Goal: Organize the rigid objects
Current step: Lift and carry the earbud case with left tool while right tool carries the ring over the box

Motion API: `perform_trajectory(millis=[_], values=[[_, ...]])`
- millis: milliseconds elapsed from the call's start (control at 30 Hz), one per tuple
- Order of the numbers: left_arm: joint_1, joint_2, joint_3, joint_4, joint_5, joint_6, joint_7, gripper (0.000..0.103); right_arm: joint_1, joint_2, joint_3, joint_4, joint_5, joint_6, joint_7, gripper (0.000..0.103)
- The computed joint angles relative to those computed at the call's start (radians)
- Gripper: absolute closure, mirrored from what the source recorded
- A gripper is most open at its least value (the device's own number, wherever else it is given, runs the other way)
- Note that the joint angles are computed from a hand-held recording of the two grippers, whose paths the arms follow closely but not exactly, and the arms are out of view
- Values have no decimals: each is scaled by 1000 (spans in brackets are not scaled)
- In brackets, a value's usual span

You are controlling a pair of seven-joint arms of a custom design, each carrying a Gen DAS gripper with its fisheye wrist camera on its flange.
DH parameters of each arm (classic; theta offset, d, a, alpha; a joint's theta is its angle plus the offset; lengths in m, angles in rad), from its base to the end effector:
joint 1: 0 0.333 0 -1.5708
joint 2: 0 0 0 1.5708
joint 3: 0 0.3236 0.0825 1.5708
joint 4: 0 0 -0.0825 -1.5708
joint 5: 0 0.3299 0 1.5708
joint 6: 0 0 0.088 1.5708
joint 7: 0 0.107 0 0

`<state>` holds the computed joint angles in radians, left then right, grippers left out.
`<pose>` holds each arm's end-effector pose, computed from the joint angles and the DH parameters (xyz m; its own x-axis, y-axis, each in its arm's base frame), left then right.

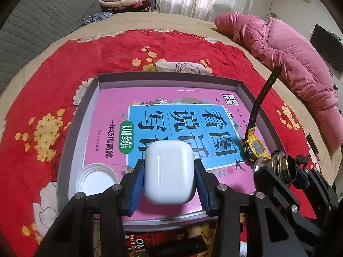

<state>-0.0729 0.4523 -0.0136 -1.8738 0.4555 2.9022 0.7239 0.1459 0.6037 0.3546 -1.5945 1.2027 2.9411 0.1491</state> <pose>0.6357 -0.0805 0.3758 0.2986 -0.9429 0.1474 -0.7671 -0.3290 -0.5507 0.6437 0.2257 0.3798 0.6607 -0.7398 -0.1271 -0.4925 -0.2994 -0.8172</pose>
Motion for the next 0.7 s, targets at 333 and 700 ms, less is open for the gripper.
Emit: perform_trajectory(millis=[333,700], values=[[4,17,-12,2,-18,19,39,59,37,29,-41,20,-132,6,123,66],[15,29,-23,-2,-55,25,75,59,16,50,-10,9,-295,27,227,65]])
